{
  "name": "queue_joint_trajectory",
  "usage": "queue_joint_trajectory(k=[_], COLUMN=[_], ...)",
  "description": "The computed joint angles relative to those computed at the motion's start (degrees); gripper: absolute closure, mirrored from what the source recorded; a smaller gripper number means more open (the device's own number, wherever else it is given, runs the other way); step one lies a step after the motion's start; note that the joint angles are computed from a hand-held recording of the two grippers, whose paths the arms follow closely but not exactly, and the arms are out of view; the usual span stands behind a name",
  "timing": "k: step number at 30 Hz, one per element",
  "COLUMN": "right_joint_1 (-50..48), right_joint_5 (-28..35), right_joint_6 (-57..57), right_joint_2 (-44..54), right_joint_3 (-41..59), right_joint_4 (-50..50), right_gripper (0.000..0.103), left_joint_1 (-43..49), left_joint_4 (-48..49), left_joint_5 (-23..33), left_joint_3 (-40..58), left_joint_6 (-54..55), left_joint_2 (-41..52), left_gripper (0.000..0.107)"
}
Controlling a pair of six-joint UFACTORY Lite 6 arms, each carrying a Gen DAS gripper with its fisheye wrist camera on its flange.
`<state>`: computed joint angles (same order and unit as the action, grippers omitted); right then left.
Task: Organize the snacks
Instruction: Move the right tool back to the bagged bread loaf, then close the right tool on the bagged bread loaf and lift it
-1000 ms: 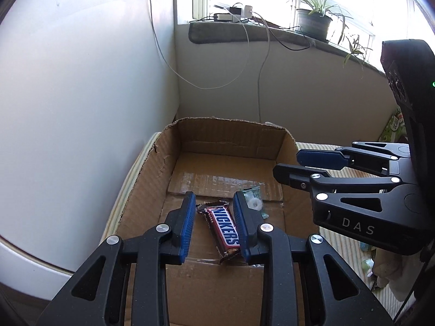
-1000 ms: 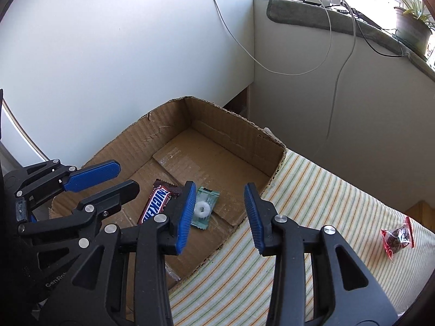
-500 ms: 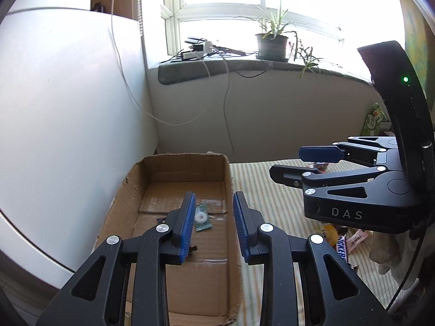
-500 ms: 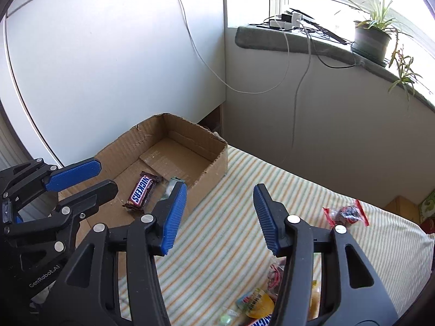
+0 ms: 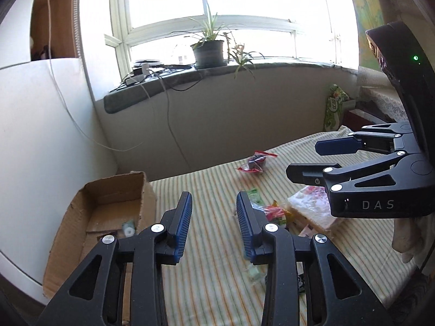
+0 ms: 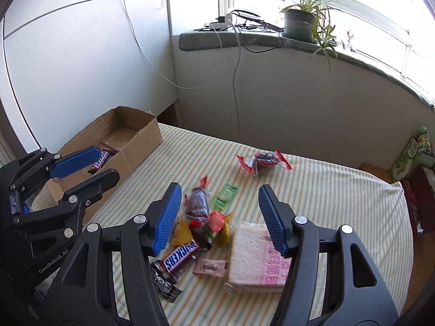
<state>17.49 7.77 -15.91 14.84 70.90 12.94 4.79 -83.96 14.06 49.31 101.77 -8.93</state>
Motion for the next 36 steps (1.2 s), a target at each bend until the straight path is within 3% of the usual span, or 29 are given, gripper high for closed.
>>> queue_joint_trajectory(k=[2, 5, 8, 13, 16, 26, 36], right_joint_1=[-1.9, -5.08, -9.54, -15.3, -17.65, -22.57, -26.96], right_joint_5=[-0.81, -2.33, -1.39, 0.7, 3.87, 15.42, 26.34], right_joint_6=[-9.15, -17.11, -34.79, -52.47, -58.63, -52.66, -45.64], right_joint_2=[-3.07, -6.74, -8.58, -8.43, -6.36, 7.39, 18.56], right_joint_3=[-4.29, -9.8, -13.04, -15.3, -14.48, -2.45, 10.24], right_joint_4=[8.76, 16.14, 33.63, 50.21, 55.64, 49.71, 43.38], right_gripper=[0.031, 0.03, 0.03, 0.03, 0.029, 0.029, 0.029], left_joint_1=[-0.72, 1.14, 3.67, 6.92, 5.21, -4.58, -7.54], left_joint_4=[0.41, 6.37, 9.91, 12.32, 12.88, 16.3, 20.2], left_joint_5=[1.19, 6.44, 11.81, 21.59, 22.71, 23.16, 25.61], left_joint_3=[-0.89, 0.49, 1.19, 4.35, 4.73, 10.1, 19.26], left_joint_6=[-0.55, -7.88, -12.96, -18.77, -19.88, -27.47, -35.77], left_joint_2=[-0.49, 0.93, 2.08, 6.76, 7.73, 16.49, 27.06], left_gripper=[0.059, 0.059, 0.059, 0.059, 0.059, 0.059, 0.059])
